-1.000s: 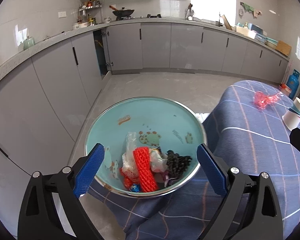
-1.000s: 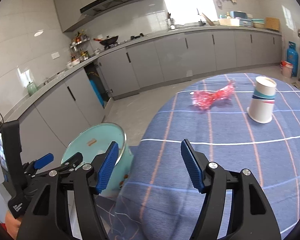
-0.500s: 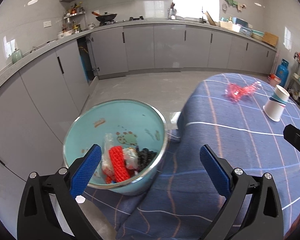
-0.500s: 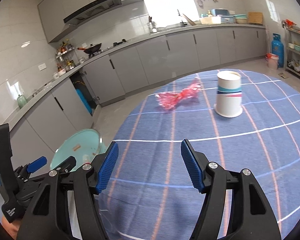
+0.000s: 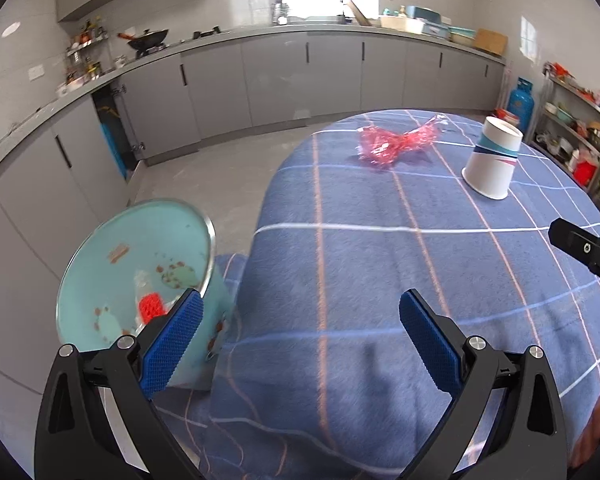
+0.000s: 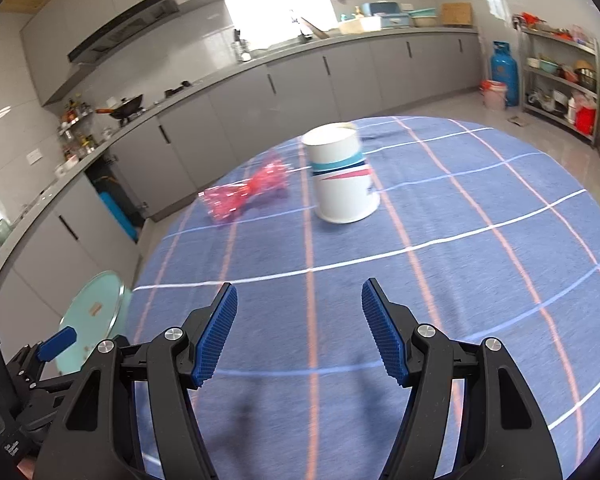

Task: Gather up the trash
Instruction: 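Move both open tools back toward the pink wrapper and paper cup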

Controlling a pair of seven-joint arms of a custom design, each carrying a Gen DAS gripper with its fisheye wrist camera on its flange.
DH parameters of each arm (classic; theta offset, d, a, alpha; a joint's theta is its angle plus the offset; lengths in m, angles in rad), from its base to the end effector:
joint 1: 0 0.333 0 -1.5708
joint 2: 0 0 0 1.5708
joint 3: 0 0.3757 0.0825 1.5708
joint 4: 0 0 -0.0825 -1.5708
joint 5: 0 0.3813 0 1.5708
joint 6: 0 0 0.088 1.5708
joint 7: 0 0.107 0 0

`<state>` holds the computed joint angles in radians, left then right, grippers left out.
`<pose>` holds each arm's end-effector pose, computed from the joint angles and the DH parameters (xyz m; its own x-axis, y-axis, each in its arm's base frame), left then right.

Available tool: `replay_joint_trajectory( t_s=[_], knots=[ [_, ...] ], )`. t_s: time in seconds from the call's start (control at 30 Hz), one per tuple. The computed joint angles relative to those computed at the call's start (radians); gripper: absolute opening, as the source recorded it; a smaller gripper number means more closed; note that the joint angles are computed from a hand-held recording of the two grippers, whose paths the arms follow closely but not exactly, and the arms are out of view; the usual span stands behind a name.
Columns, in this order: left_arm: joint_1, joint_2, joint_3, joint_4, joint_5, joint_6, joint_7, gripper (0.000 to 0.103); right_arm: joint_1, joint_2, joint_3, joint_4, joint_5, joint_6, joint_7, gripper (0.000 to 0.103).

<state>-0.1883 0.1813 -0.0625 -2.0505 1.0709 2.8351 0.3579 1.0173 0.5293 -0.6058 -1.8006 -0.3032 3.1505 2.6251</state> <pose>0.5872 -0.1951 0.4600 0.0525 -0.9963 -0.0675 -0.7053 0.0108 -0.7088 0.6122 0.3874 0.4474 0.0187 -0.9526 -0.3035 -0.6292 0.2248 -0.7441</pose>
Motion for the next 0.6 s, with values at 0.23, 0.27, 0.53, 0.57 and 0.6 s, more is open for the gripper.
replay_joint_trajectory(
  t_s=[0.23, 0.27, 0.53, 0.57, 0.6],
  knots=[
    [-0.017, 0.083, 0.004, 0.112, -0.064, 0.012, 0.094, 0.095, -0.064, 0.014, 0.025, 0.051, -0.023, -0.052, -0.006, 0.076],
    [-0.017, 0.095, 0.003, 0.128, -0.092, 0.014, 0.126, 0.095, -0.093, 0.016, 0.053, 0.067, -0.027, -0.068, -0.013, 0.076],
    [-0.041, 0.22, 0.021, 0.292, -0.281, 0.013, 0.35, 0.091, -0.281, 0.056, 0.238, 0.201, -0.079, -0.164, -0.065, 0.078],
    [-0.041, 0.232, 0.022, 0.308, -0.305, 0.016, 0.377, 0.091, -0.301, 0.064, 0.258, 0.22, -0.083, -0.173, -0.069, 0.08],
    [-0.038, 0.248, 0.019, 0.33, -0.335, 0.019, 0.409, 0.092, -0.322, 0.074, 0.279, 0.242, -0.085, -0.184, -0.077, 0.08]
  ],
)
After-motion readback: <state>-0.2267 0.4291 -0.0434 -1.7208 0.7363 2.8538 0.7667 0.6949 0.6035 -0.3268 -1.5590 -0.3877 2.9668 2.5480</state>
